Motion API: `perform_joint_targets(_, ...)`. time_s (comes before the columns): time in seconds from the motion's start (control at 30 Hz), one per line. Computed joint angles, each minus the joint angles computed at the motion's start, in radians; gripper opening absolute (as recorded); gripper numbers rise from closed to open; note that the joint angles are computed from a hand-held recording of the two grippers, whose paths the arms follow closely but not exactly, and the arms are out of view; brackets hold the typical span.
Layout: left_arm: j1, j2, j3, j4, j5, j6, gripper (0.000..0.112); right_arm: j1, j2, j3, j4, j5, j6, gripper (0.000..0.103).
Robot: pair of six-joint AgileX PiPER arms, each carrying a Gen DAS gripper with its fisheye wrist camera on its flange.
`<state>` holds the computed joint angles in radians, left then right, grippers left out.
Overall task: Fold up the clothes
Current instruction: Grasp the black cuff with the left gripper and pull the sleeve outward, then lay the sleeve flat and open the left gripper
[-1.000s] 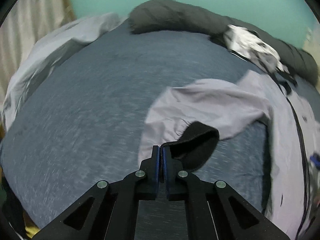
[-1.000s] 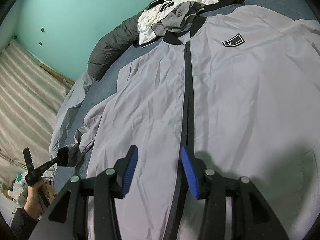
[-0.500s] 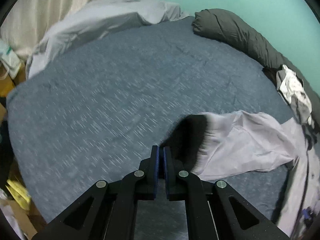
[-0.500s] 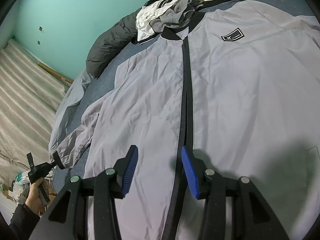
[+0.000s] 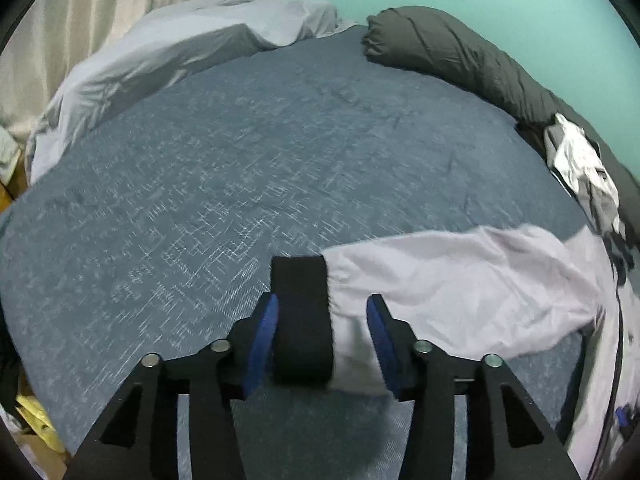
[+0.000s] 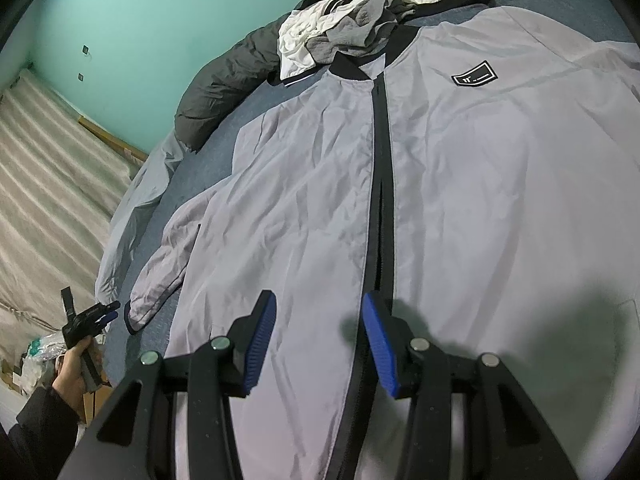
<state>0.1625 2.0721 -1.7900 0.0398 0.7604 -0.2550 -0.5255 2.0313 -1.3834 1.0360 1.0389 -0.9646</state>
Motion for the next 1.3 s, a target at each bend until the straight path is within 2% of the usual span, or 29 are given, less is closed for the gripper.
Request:
perform_joint_targets(0.23, 0.041, 0.083, -0.041, -0.115, -0.022, 0.111, 0.054, 0.016, -0.004, 0.007, -0.016, -0.019, -0.011, 0.046)
perform_joint_targets(0.27, 0.047, 0.093, -0.044, -0.138, -0.024, 0.133, 0.051, 0.018, -0.003, 0.008, -0.018, -0.021, -0.012, 0.046)
perform_joint_targets(0.3, 0.050, 0.099, -0.046, -0.149, -0.026, 0.147, 0.045, 0.019, -0.002, 0.010, -0.019, -0.025, -0.012, 0.046)
perform_joint_targets(0.37, 0.049, 0.098, -0.042, -0.140, -0.031, 0.152, 0.014, 0.022, -0.001, 0.015, -0.021, -0.031, -0.015, 0.046)
perform_joint_targets(0.43, 0.054, 0.089, -0.037, -0.142, -0.027, 0.161, 0.004, 0.023, -0.004, 0.022, -0.021, -0.037, -0.019, 0.046)
perform_joint_targets(0.67, 0.112, -0.014, -0.006, -0.176, 0.027, 0.175, 0.003, 0.020, -0.006, 0.022, -0.015, -0.026, -0.028, 0.046)
perform_joint_targets(0.77, 0.141, -0.026, -0.011, -0.186, 0.097, 0.164, 0.003, 0.016, -0.004, 0.017, -0.012, -0.015, -0.028, 0.046)
perform_joint_targets(0.9, 0.133, 0.021, -0.048, -0.152, 0.184, 0.124, 0.003, 0.010, -0.005, 0.018, -0.007, -0.001, -0.040, 0.046)
perform_joint_targets(1.0, 0.121, 0.043, -0.044, -0.115, 0.188, 0.084, 0.004, 0.006, -0.009, 0.018, -0.004, 0.005, -0.042, 0.046)
perform_joint_targets(1.1, 0.104, 0.030, -0.032, -0.059, 0.182, 0.048, 0.010, 0.003, -0.007, 0.011, -0.009, 0.011, -0.038, 0.046)
perform_joint_targets(1.2, 0.078, 0.000, -0.018, 0.025, 0.173, -0.004, 0.019, -0.001, -0.003, 0.008, -0.012, 0.018, -0.031, 0.046)
perform_joint_targets(1.3, 0.042, -0.069, 0.022, 0.112, 0.132, -0.080, 0.028, -0.002, -0.004, 0.008, -0.012, 0.022, -0.027, 0.046)
